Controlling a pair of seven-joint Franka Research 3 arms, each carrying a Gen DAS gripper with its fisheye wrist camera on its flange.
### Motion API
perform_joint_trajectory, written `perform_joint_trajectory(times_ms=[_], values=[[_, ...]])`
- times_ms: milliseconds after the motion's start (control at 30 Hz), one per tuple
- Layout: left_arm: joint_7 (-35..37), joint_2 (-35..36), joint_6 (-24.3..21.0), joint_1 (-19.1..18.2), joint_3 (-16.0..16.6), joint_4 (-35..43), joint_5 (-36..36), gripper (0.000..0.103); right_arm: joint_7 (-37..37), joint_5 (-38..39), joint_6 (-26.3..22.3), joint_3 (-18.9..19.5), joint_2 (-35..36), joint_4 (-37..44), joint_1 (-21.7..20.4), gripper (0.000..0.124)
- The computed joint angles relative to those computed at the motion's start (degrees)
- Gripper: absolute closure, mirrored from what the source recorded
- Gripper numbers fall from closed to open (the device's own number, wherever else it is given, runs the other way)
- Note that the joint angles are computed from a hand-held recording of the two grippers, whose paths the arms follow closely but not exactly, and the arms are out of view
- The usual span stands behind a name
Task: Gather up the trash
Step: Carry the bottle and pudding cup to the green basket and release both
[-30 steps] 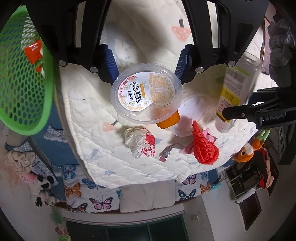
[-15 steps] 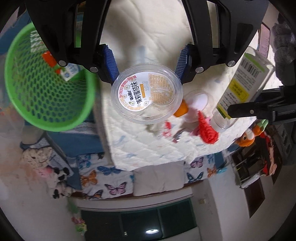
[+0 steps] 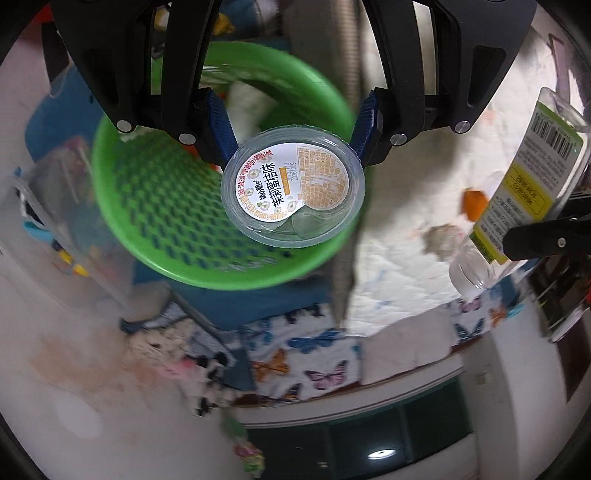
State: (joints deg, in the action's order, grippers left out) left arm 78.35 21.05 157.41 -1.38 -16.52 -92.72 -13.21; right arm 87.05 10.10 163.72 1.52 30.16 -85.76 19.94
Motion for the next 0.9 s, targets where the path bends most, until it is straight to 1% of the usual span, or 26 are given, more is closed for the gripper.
perform_joint_trajectory(times_ms=[67,100,167,267,333,400,500,667,900], values=[[-1.4,2.7,-1.3,-1.7,0.8,3.9,2.3,0.040,1.7,-0.2,-0.2,-1.3,0.0,-0.5,0.1,0.067],[-1.9,4.6,-2.6,-2.5,0.9,6.8,3.4,0.040,2.2,-0.2,-0.2,-1.5,-0.1,-0.7,-0.1,0.066],[-2.8,7.0,-3.5,-3.5,1.0,10.1,4.7,0.040,2.6,0.4,-0.5,-1.3,0.0,-0.9,-1.0,0.066],[-4.1,10.4,-5.0,-5.2,1.1,14.8,7.1,0.040,3.2,0.4,-0.6,-1.5,-0.4,-1.7,-1.6,0.060],[-4.3,12.7,-6.8,-6.3,1.1,18.3,8.6,0.040,3.0,0.2,-0.3,-1.6,-1.0,-2.7,-2.0,0.058],[-5.1,14.8,-8.3,-7.8,1.8,21.6,10.5,0.040,3.7,-1.0,0.3,-2.6,-1.4,-3.5,-1.4,0.056],[-5.4,17.5,-9.9,-8.8,1.8,25.5,11.7,0.040,4.6,-2.1,1.3,-3.5,-2.1,-4.7,-1.1,0.053],[-6.4,20.4,-12.7,-10.6,2.9,29.8,14.0,0.040,4.7,-1.9,2.2,-3.1,-3.0,-6.3,-2.1,0.053],[-7.1,24.5,-16.7,-12.0,3.4,36.2,15.1,0.040,4.7,-1.2,3.7,-2.8,-4.7,-8.5,-2.9,0.053]])
